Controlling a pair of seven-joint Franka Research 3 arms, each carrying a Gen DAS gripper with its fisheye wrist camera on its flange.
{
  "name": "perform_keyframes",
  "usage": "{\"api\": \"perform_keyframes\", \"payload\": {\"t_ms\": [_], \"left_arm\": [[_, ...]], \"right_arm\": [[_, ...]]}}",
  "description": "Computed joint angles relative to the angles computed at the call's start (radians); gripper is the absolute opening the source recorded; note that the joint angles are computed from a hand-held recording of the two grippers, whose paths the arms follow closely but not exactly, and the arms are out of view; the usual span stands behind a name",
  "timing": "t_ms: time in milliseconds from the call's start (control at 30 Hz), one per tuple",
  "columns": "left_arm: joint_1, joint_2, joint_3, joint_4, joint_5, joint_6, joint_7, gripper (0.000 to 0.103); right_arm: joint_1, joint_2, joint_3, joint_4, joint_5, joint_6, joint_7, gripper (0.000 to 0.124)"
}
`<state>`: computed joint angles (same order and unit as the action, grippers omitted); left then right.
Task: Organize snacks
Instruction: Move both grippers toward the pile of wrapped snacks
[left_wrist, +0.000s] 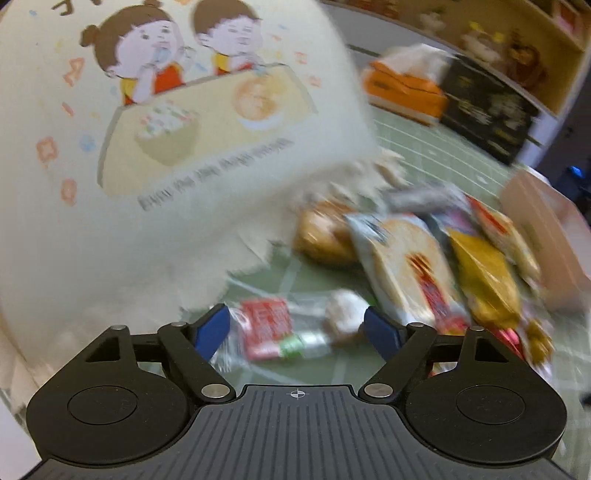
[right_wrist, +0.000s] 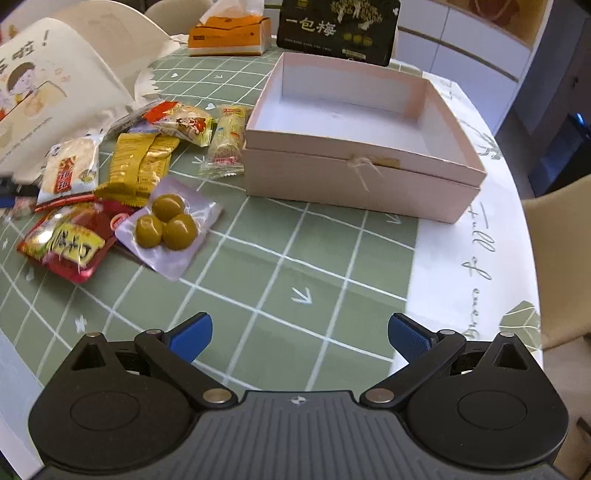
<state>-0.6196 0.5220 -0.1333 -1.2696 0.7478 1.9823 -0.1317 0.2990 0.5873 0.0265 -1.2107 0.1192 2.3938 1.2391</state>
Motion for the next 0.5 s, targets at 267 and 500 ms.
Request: {"api": "perform_keyframes", "payload": {"t_ms": [267,500], "left_arm": [[-0.017,-0.009,-0.046,-0.010,-0.033,0.098,0.245,0.084],[0.006,-0.092,-0.050,-0.099,-0.009,0.097,0.383,0.084]], "right_arm": [[0.041,0.006,0.000,0.010,-0.009,0.049,0.059,0.102],[0.051,-0.105,-0.020,-0.190,-0.018,0.191,0.128,0.102]]}}
